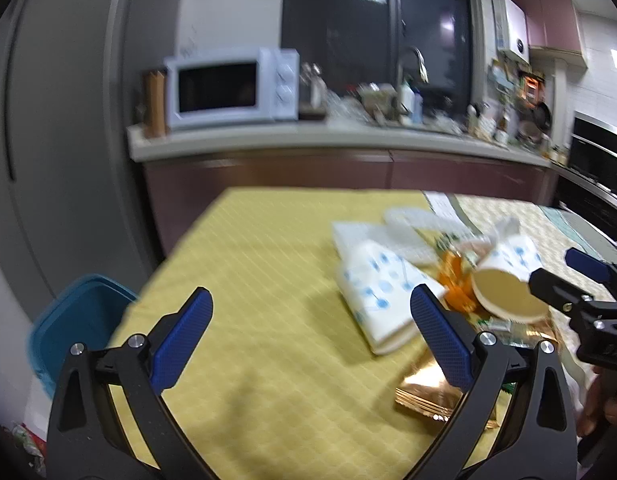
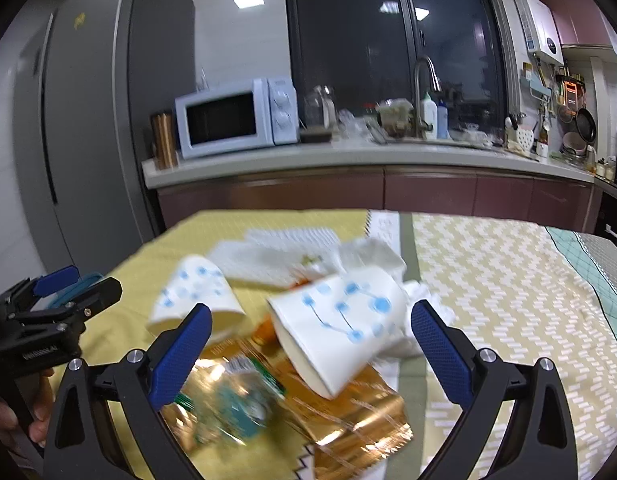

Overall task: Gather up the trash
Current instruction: 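Grasp a blue-dotted paper cup with the left tool while the right tool grasps the other cup, then carry both paper cups to the blue bin and open both tools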

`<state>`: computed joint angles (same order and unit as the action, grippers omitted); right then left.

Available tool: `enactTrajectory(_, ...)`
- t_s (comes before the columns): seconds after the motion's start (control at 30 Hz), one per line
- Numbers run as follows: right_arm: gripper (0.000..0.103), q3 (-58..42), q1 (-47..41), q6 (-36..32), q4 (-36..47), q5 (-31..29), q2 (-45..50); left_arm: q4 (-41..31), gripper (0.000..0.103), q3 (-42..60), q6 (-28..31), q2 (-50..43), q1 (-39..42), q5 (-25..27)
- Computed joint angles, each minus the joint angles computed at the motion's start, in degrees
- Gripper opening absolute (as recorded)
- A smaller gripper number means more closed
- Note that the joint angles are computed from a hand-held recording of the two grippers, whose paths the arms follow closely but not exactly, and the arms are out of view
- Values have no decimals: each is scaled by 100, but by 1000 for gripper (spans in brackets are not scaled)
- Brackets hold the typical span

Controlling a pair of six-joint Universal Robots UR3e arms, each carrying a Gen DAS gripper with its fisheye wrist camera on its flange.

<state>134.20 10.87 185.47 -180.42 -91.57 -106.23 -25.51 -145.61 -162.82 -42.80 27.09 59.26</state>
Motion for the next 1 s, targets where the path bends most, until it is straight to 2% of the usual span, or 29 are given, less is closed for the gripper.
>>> enactTrajectory(0.1, 90, -1, -72, -55, 246, -25, 21, 184, 97, 213, -6, -861, -359, 119)
enactTrajectory(0.17, 82, 8, -143, -61, 360, 61, -15, 445, 94, 286, -72, -1352, -557, 188)
enactTrajectory(0.23, 78, -32, -116, -78, 457, -32, 3, 575, 85, 407, -124, -1749, -775, 291)
enactTrajectory(0.37, 71, -91, -101, -105, 605, -123, 56, 735, 79, 654, -193, -2377, -1217, 487)
enactTrajectory(0.43, 64, -64, -178, -109, 688, -62, -5, 743, 69, 790, -196, -2615, -1418, 615)
enactTrajectory(0.5, 59, -75, -267, -109, 821, 23, -47, 555, 64, 913, -158, -2691, -1500, 633)
enactTrajectory(0.57, 49, -41, -362, -105, 870, 136, -102, 604, 57, 1055, -234, -2930, -1676, 761)
enactTrajectory(0.63, 44, -3, -451, -119, 913, 244, -178, 484, 41, 1166, -242, -3026, -1688, 770)
enactTrajectory(0.67, 42, 21, -485, -119, 906, 269, -215, 431, 38, 1230, -269, -3113, -1695, 740)
enactTrajectory(0.73, 36, 37, -519, -119, 896, 297, -253, 251, 21, 1252, -264, -3070, -1630, 642)
enactTrajectory(0.77, 29, 54, -540, -114, 872, 314, -275, 275, 16, 1279, -309, -3128, -1658, 643)
enactTrajectory(0.8, 27, 87, -621, -131, 881, 421, -348, 279, 12, 1275, -323, -3130, -1631, 604)
enactTrajectory(0.87, 11, 84, -701, -153, 937, 521, -421, 309, 9, 1211, -315, -3053, -1520, 506)
enactTrajectory(0.9, 6, 107, -788, -180, 971, 637, -513, 326, 7, 1209, -351, -3019, -1499, 470)
enactTrajectory(1.0, 5, 85, -877, -180, 1089, 755, -707, 108, 5, 1095, -247, -2660, -1172, 151)
